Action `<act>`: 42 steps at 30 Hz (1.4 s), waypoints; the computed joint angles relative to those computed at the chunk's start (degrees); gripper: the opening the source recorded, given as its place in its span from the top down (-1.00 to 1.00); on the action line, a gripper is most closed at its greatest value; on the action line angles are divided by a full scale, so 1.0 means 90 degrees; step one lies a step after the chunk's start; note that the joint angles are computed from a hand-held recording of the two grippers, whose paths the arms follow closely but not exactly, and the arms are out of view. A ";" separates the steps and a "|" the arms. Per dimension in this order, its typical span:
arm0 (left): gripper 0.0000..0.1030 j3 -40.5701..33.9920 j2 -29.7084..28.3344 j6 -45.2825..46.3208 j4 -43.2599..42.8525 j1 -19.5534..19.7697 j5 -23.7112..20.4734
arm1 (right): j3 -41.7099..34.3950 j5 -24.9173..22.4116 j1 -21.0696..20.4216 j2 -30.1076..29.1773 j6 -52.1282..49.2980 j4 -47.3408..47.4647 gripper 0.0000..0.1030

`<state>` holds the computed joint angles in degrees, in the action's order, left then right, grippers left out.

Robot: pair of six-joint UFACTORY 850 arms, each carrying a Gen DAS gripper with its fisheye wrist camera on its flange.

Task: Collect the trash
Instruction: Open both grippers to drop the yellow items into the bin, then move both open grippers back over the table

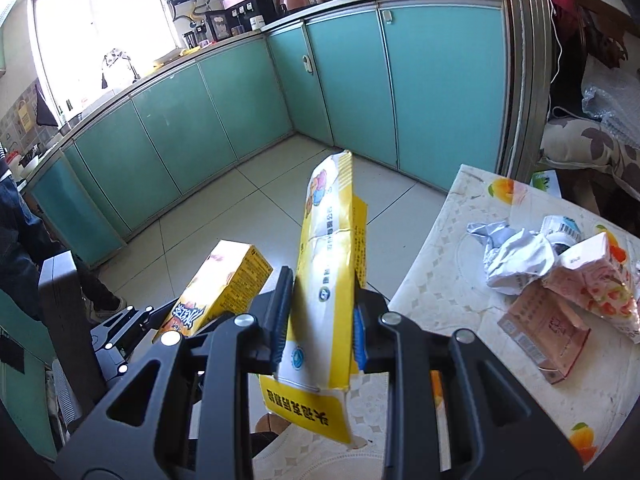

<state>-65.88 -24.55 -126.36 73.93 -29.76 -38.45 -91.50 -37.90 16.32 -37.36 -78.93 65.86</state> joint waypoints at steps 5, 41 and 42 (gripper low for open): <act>-0.10 0.0022 0.0003 -0.0008 -0.0099 0.0087 0.0110 | -0.0314 -0.0054 0.0089 -0.0278 0.0423 -0.0275 0.50; -0.60 -0.0719 -0.0470 0.0772 -0.0046 -0.0147 -0.0055 | 0.1774 0.0927 -0.1308 0.1230 -0.2337 0.1597 -0.29; -0.63 -0.0744 -0.0476 0.0740 0.0064 -0.0201 -0.0110 | 0.1824 0.1094 -0.1453 0.1242 -0.2435 0.1601 -0.31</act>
